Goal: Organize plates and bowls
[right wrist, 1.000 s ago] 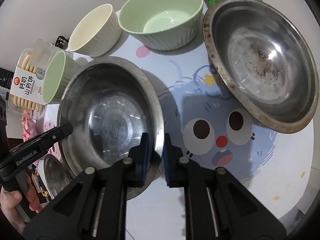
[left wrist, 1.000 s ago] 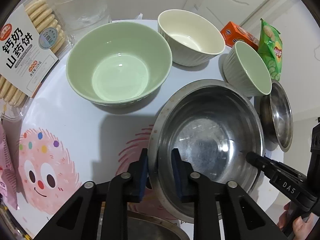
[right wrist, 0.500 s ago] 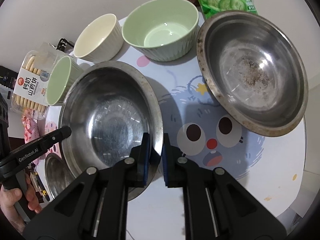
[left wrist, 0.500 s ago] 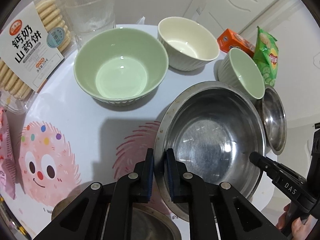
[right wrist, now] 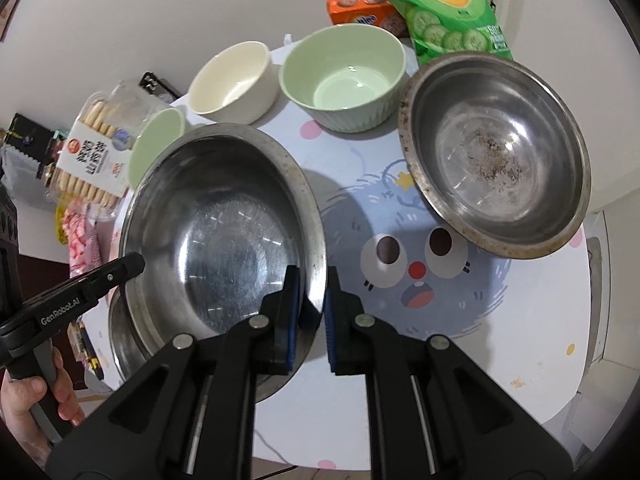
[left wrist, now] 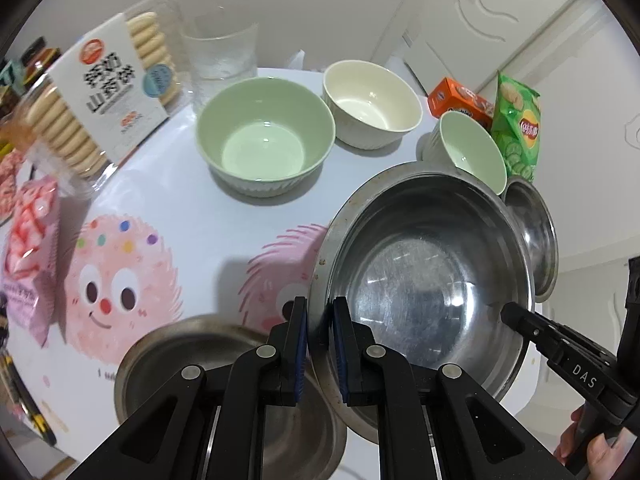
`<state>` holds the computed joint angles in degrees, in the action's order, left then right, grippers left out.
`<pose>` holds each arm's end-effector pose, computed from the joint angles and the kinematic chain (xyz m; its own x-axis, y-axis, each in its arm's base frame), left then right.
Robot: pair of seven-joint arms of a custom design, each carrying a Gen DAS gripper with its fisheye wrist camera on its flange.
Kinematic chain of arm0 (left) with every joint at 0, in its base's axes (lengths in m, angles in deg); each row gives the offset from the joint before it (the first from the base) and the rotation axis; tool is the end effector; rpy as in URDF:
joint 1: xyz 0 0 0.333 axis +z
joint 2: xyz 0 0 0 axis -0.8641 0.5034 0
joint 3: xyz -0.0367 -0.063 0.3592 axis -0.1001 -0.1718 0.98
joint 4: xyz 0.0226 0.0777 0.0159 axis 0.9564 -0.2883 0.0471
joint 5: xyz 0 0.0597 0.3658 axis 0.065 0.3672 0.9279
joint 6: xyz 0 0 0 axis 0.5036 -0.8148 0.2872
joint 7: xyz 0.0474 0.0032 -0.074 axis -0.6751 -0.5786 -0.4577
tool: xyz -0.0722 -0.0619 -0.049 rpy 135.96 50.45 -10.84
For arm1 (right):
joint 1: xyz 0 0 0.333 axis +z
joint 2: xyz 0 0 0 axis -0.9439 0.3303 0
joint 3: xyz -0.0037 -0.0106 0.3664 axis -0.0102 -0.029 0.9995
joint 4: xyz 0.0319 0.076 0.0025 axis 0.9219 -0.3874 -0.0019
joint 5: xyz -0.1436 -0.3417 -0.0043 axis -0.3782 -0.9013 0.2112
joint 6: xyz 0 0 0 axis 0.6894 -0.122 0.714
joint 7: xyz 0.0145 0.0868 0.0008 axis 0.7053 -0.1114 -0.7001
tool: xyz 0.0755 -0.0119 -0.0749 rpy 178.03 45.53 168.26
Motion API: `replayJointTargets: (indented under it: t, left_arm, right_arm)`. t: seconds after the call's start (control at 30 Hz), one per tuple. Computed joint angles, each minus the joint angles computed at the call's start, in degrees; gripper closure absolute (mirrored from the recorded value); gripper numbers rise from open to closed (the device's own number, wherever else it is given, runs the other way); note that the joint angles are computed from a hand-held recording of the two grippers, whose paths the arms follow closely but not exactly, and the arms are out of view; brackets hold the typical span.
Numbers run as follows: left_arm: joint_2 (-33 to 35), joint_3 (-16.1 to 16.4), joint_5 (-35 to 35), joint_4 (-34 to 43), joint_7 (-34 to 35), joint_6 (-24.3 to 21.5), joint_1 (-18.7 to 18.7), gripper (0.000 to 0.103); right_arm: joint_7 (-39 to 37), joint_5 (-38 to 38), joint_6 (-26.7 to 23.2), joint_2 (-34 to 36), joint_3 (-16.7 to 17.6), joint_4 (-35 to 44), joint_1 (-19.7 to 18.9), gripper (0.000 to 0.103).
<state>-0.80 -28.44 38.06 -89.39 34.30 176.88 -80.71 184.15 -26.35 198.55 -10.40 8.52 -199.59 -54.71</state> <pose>0.3914 -0.2973 0.5879 0.1631 -0.9533 0.2541 -0.9511 -0.2204 -0.2164 0.4467 0.1879 0.5755 0.1248 -0.9350 -0.3321 -0.9772 -0.0580 -0.2041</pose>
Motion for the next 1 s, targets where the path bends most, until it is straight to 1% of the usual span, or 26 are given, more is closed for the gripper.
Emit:
replayJointTargets:
  t: [0.3,0.57,0.77,1.0]
  left_arm:
    - [-6.5,-0.5,1.9,-3.2,-5.7,-2.8,-0.1,0.091]
    - [-13.3,0.3,2.6,-8.3,-10.1,-5.6,0.1,0.091]
    - [-18.5,1.2,2.8,-12.2,-12.0,-8.0,0.4,0.091]
    - [-22.9,1.7,2.9,-15.8,-12.7,-10.7,0.2,0.091]
  right_arm:
    - [-3.0,1.3,-1.9,-1.8,0.4,0.6,1.4,0.09]
    - [-5.6,3.5,-2.5,-1.4,1.9,0.7,3.7,0.09]
    - [-6.3,4.4,-2.5,-0.1,3.2,1.4,6.0,0.09]
    - [-6.8,4.3,-2.8,1.2,4.3,1.9,8.3,0.089]
